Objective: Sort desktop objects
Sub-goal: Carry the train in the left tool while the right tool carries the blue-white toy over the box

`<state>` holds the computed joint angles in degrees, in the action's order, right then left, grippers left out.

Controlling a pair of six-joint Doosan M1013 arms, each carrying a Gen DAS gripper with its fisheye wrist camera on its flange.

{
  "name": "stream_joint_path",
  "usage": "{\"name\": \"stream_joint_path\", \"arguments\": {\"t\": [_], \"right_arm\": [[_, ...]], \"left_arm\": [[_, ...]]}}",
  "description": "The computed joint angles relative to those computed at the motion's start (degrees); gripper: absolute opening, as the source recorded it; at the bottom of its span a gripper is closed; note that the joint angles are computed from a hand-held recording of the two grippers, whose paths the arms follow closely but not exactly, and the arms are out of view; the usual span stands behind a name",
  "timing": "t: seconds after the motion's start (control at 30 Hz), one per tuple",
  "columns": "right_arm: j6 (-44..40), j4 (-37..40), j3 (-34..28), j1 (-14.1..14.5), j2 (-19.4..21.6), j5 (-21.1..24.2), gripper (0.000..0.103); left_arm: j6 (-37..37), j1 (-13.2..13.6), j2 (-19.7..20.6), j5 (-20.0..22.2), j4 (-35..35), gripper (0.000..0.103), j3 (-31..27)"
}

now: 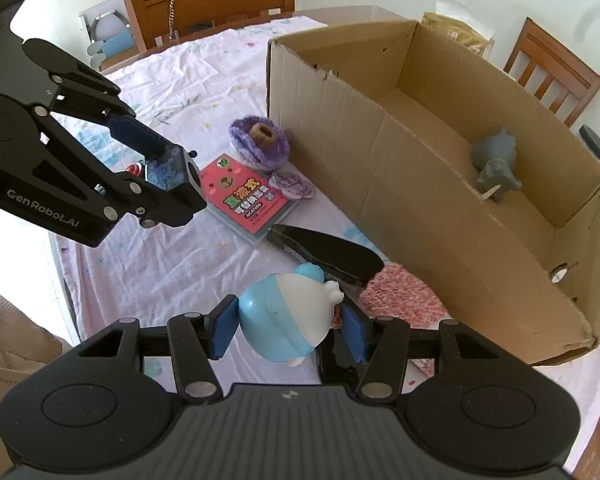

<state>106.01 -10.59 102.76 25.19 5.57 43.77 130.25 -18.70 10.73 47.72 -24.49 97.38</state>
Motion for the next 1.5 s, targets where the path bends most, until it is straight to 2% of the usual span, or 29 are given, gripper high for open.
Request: {"name": "stream_joint_path", "arguments": {"t": [0.3, 0.7, 1.13, 1.5], "right_arm": [[-0.5, 0.6, 0.2, -0.5, -2.1, -0.7, 0.060], [-3.4, -0.5, 0.1, -0.3, -4.0, -0.3, 0.060], [-3.7, -1.3, -0.3, -1.4, -5.8, -1.8, 0.060], [-0.7, -7.3, -1.2, -1.5, -6.7, -2.9, 0.060]], "left_arm": [[2.3, -0.3, -0.1, 2.2, -1.2, 0.051, -1.8], [6.0, -1.1, -0.8, 3.1, -2.5, 0.051, -3.3], [8.2, -1.4, -0.9, 2.7, -3.6, 0.051, -5.0], [11.7, -1.8, -0.6, 0.5, -5.4, 0.051, -6.8]]}}
